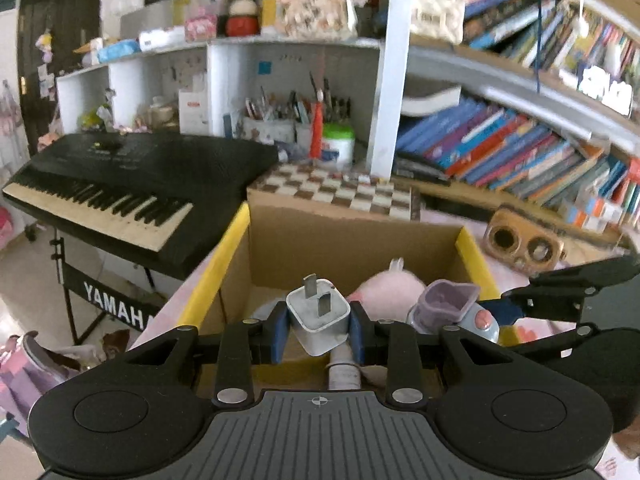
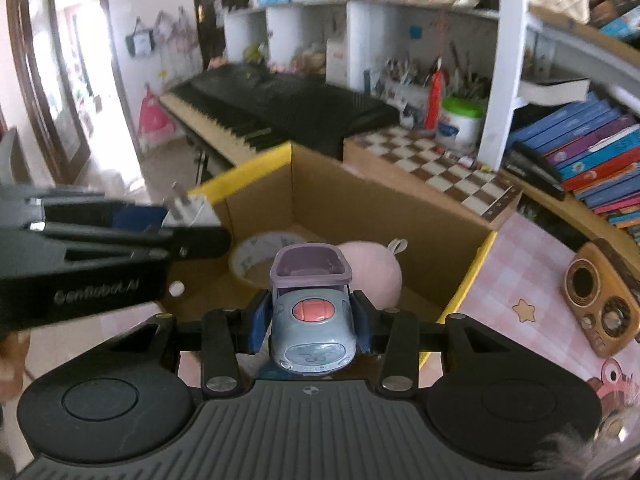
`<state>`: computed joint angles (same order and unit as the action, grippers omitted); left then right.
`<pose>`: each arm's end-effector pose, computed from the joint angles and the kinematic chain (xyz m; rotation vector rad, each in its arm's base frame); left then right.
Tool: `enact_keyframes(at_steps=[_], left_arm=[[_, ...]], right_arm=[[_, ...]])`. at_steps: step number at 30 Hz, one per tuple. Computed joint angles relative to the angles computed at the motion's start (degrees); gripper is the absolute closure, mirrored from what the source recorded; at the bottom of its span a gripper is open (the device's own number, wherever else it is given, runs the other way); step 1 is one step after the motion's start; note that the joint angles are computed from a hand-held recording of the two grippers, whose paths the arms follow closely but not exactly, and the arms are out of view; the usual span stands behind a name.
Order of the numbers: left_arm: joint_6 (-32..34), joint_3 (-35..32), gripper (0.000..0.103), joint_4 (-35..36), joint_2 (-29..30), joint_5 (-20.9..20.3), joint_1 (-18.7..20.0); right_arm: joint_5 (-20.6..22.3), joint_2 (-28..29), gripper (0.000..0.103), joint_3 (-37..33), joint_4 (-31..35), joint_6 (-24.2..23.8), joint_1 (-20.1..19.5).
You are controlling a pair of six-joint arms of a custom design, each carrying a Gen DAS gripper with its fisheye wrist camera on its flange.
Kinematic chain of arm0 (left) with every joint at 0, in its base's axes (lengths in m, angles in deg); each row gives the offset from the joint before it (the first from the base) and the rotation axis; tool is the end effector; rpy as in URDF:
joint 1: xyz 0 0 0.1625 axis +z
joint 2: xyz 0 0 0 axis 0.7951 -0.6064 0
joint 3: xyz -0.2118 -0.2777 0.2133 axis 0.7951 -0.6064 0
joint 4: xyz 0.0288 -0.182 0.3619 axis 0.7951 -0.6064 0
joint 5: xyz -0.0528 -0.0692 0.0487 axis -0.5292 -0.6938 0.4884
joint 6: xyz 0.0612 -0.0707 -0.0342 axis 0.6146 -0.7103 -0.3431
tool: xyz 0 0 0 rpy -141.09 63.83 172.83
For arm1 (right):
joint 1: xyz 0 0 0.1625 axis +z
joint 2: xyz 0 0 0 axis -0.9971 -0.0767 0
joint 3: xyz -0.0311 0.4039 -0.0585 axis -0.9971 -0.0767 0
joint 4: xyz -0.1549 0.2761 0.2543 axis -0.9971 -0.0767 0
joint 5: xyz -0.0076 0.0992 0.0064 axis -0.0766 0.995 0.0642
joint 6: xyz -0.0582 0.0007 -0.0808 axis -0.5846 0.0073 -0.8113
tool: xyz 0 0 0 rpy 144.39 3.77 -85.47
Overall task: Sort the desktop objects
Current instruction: 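Lower charger plug and toy car into the yellow box and open both tools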
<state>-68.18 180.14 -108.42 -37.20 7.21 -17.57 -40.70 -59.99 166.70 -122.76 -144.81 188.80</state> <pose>-0.1650 -0.3958 0.1416 0.0871 2.0362 -1.1955 0.2448 -0.4988 0.0762 1.6101 -2.4197 0.4260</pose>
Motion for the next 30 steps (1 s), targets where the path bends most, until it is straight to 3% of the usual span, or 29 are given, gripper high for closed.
enact_keyframes(at_steps=[6, 10, 18, 25, 30], left_arm=[[1.39, -1.99, 0.074, 1.21, 1.42, -5.22, 4.49], [0.10, -3.07, 0.074, 5.76, 2.08, -6.09, 5.51], [3.90, -4.89, 0.074, 6.68, 3.48, -8.19, 6.87], [4.99, -5.34, 0.073, 5.95, 3.72, -9.04, 7.43], [6.01, -3.49, 0.055, 1.24, 3.85, -7.70, 5.55]], right_arm=[[-5.16, 2.67, 0.063, -4.25, 8.29, -3.30, 0.25], [-6.49, 3.48, 0.063, -5.63, 9.39, -5.32, 0.53], [-11.29, 4.97, 0.063, -7.59, 11.14, -14.25, 1.47], [-13.28, 5.96, 0.063, -8.33, 10.44, -17.07, 1.90], [-12.80, 5.92, 0.063, -7.32, 7.70, -16.83, 1.75]])
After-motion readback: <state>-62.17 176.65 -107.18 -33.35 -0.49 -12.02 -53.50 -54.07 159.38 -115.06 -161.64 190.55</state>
